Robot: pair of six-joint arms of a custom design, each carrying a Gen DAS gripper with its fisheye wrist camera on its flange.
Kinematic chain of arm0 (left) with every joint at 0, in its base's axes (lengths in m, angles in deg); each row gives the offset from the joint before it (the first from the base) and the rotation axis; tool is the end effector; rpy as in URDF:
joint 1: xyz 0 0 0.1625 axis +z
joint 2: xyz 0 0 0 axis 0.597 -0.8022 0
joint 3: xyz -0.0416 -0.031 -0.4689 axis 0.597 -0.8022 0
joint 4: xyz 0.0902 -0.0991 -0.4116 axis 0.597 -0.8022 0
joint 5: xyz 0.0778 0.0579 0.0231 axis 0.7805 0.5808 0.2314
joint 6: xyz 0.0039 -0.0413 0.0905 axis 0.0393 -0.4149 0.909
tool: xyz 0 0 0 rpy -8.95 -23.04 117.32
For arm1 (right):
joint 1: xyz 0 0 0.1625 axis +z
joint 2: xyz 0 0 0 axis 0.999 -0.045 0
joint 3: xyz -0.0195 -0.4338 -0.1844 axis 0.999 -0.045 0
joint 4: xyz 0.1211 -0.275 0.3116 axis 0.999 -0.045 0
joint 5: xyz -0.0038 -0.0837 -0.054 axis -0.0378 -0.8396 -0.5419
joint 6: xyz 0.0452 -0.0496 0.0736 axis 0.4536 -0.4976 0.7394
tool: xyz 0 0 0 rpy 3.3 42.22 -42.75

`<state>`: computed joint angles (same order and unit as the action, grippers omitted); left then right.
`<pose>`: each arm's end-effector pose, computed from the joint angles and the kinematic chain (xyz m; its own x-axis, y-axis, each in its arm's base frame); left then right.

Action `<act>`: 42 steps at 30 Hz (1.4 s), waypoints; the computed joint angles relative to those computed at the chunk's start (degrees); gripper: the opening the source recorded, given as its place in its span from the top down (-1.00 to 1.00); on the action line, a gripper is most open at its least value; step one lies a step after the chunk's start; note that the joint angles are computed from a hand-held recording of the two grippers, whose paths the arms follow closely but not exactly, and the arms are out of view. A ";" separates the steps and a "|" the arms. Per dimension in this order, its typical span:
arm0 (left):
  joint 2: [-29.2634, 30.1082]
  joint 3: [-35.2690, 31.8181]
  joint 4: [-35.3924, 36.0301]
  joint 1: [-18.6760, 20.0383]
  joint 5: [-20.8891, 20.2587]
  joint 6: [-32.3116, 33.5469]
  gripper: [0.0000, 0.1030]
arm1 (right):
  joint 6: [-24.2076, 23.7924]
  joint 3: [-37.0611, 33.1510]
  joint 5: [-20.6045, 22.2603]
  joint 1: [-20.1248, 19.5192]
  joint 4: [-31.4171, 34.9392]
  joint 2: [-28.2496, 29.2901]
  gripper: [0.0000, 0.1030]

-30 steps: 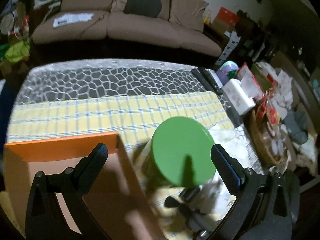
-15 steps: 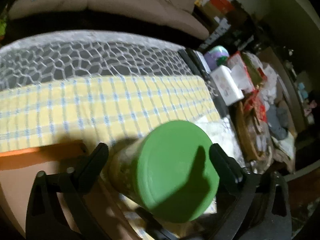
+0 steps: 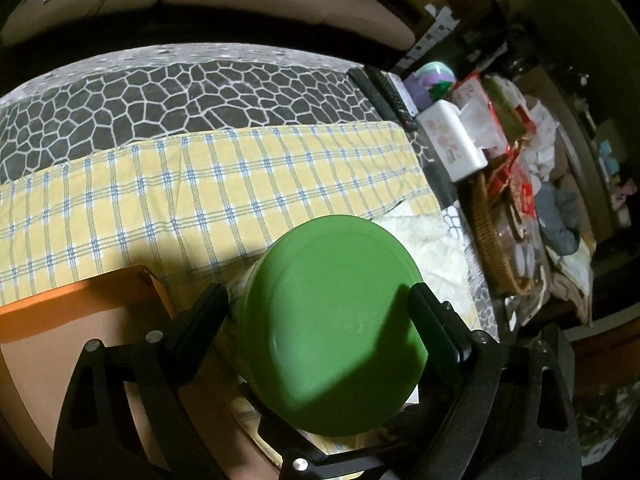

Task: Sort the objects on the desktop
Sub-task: 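Grasp the green-lidded can with the right tool and lift it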

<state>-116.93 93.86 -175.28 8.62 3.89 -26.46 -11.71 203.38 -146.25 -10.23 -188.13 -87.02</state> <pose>-0.3336 -0.5856 -0.0442 -0.9646 0.0131 -0.2633 0.1042 0.9364 -0.3350 0.0268 -0.5253 0.1925 -0.6186 -0.5899 0.5190 -0.7843 0.5037 -0.3623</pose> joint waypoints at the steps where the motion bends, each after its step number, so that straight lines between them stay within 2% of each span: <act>1: -0.18 0.04 0.23 0.02 -0.13 -0.17 -0.75 | -0.19 0.28 -0.05 -0.02 -0.22 -0.10 -0.96; 10: -3.23 4.01 -3.47 -2.27 -0.47 -0.65 -0.74 | -2.22 3.06 0.95 0.93 0.21 -3.81 -0.96; 18: -8.24 8.30 -4.73 -7.66 1.76 -3.07 -0.74 | -4.47 7.25 2.45 3.21 1.08 -10.80 -0.96; 25: -12.02 12.39 -6.77 -12.67 4.33 -5.92 -0.74 | -6.60 10.92 1.87 6.24 0.32 -16.48 -0.96; 31: -15.29 15.31 -5.83 -16.69 6.04 -9.42 -0.74 | -7.24 13.98 0.85 8.71 1.70 -22.07 -0.96; 42: -20.57 24.08 -6.83 -23.08 8.06 -18.74 -0.74 | -8.32 20.50 -0.26 10.53 6.28 -31.07 -0.96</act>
